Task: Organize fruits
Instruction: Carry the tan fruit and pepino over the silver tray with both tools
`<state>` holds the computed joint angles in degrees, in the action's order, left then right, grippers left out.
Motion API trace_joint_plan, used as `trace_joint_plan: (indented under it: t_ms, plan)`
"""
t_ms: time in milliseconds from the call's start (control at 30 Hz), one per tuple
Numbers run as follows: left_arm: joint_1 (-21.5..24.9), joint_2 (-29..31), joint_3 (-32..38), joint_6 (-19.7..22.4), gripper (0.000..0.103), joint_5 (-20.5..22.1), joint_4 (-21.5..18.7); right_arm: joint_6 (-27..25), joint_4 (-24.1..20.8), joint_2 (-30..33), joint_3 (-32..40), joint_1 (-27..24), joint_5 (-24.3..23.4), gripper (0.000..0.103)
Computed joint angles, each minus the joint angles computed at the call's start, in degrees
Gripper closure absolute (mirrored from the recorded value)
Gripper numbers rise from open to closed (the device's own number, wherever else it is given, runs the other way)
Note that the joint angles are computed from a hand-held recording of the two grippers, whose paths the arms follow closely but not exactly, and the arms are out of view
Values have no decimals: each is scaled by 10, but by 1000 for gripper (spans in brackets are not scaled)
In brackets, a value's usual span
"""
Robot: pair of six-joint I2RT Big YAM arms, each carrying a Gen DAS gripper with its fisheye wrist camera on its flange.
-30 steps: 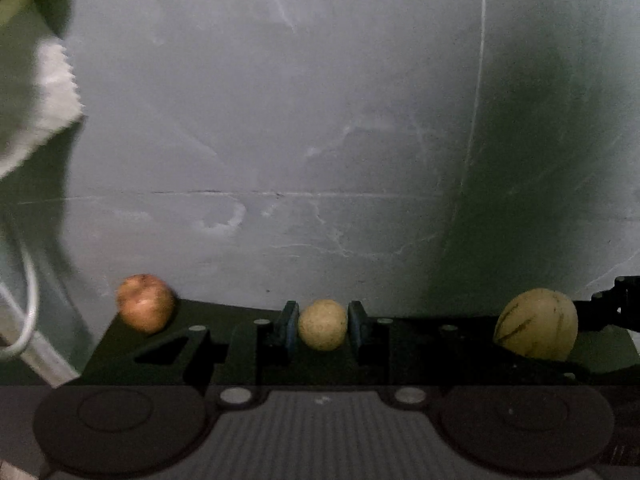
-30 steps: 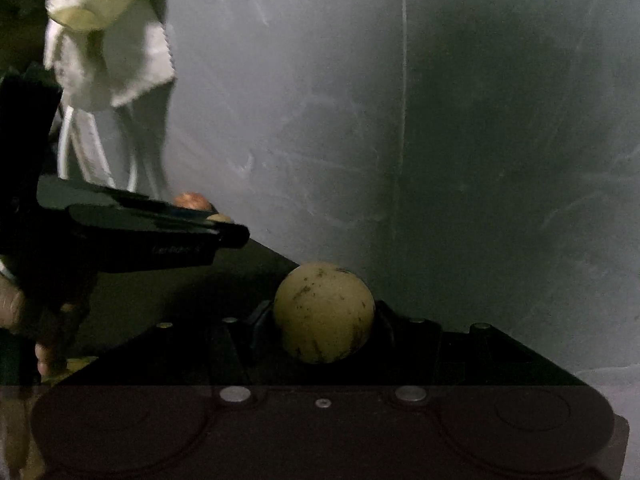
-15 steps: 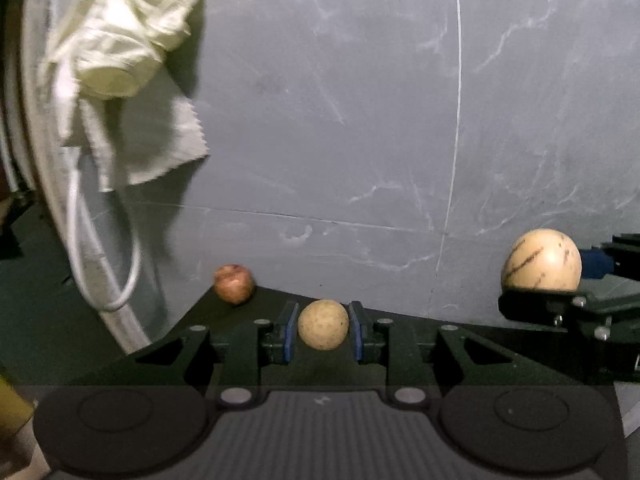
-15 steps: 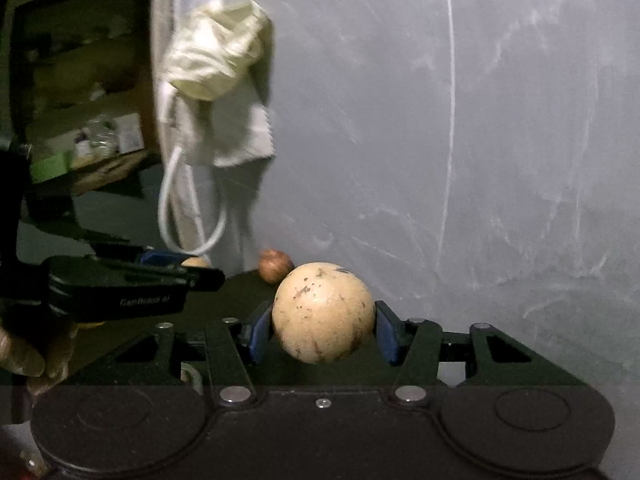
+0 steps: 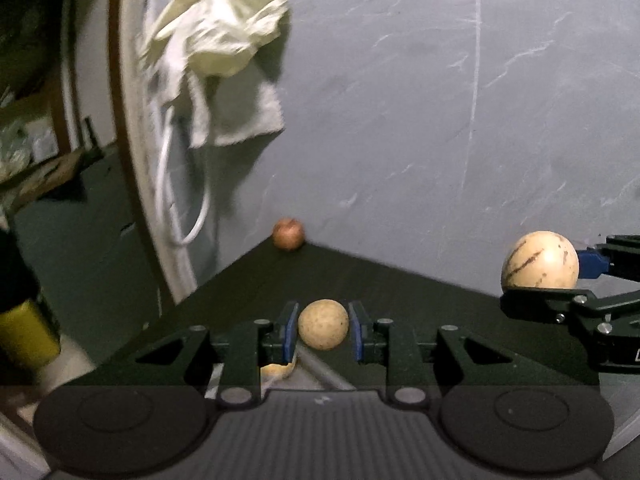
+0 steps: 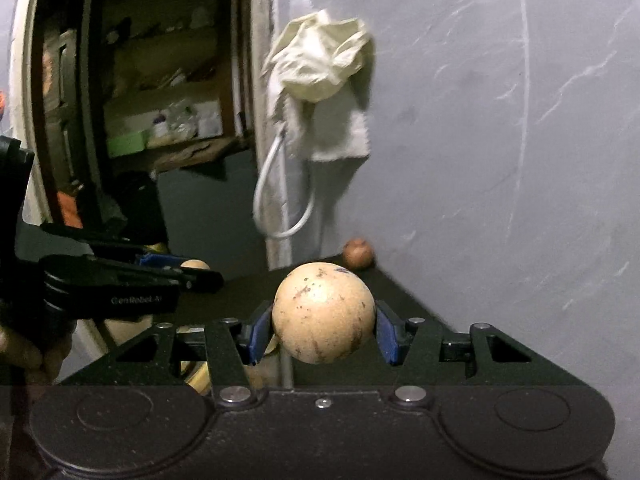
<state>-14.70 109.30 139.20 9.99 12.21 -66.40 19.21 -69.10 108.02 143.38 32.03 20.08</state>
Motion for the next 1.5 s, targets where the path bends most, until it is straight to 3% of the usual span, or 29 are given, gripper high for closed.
trace_joint_plan:
  t_ms: [167,433,600,1033,1500]
  plan:
    - [26,-41,-91,-5,75,10,16,15,-13,11,-6,16,-18,48]
    - [59,-59,-165,-4,75,49,7,30,-89,77,71,22,-47,48]
    - [63,-82,-218,-11,75,50,7,19,-96,86,69,23,-61,48]
    - [23,-193,-380,-128,75,-50,67,-82,-4,-8,-120,14,-162,48]
    - [12,-183,-402,-182,75,-93,73,-123,4,4,-153,12,-181,48]
